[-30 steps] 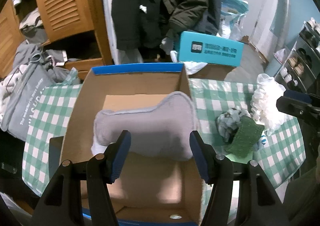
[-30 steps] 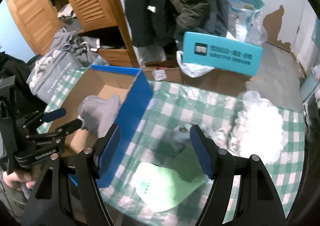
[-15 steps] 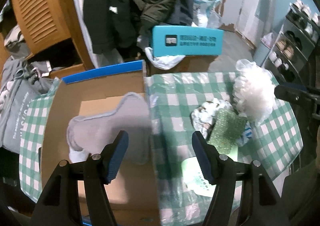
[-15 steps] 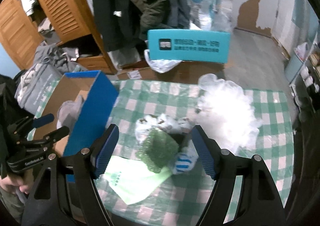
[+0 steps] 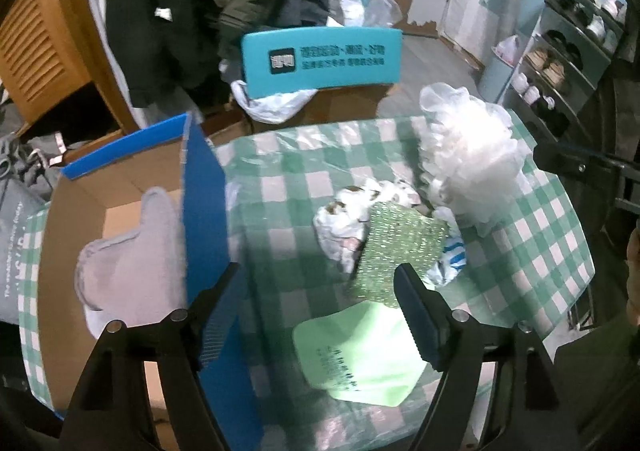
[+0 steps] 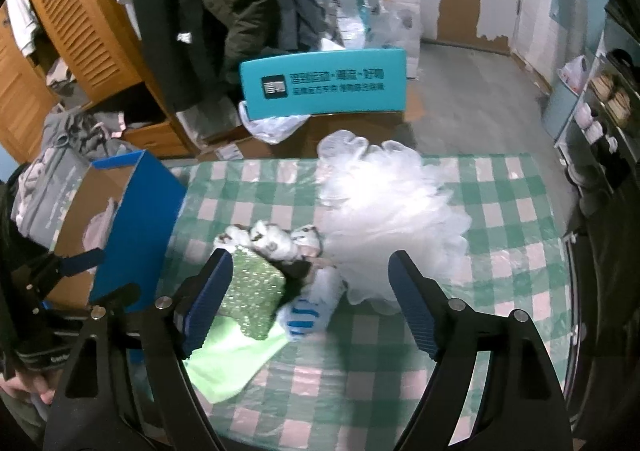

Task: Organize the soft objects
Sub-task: 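Move both tools back toward the white bath puff and green scrubber, then grasp the white mesh bath puff with the right gripper while the left gripper grasps the green scrubber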

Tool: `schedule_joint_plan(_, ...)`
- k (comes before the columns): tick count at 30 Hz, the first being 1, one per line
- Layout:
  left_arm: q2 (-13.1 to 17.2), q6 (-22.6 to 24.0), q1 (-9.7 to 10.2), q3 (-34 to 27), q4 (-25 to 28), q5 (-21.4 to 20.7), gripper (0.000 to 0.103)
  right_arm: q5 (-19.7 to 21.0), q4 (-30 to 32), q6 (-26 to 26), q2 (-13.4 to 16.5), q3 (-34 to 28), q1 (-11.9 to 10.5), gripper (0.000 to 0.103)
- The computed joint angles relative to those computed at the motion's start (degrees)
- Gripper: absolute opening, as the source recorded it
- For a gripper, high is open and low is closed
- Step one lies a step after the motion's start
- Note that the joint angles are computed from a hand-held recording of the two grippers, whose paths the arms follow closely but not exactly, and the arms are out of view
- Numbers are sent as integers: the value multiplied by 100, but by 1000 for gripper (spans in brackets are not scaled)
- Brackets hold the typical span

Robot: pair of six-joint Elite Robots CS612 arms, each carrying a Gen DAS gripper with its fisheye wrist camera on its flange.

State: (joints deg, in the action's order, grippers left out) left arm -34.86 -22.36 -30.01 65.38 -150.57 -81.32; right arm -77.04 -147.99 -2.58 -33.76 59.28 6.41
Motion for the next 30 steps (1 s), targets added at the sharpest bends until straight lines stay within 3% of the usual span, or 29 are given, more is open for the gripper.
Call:
schedule_joint_plan(13, 514, 59, -51, -865, 687, -397, 81, -477, 637, -168, 351, -508, -33, 82)
schedule_joint_plan(21, 793, -38, -30, -1382, 1038, -374, 81, -571, 932, -109, 669, -1095, -26, 82)
schedule_joint_plan(30, 992, -310, 72, -1716, 1242, -616, 81, -767, 1762, -90, 1416, -2430, 65, 82)
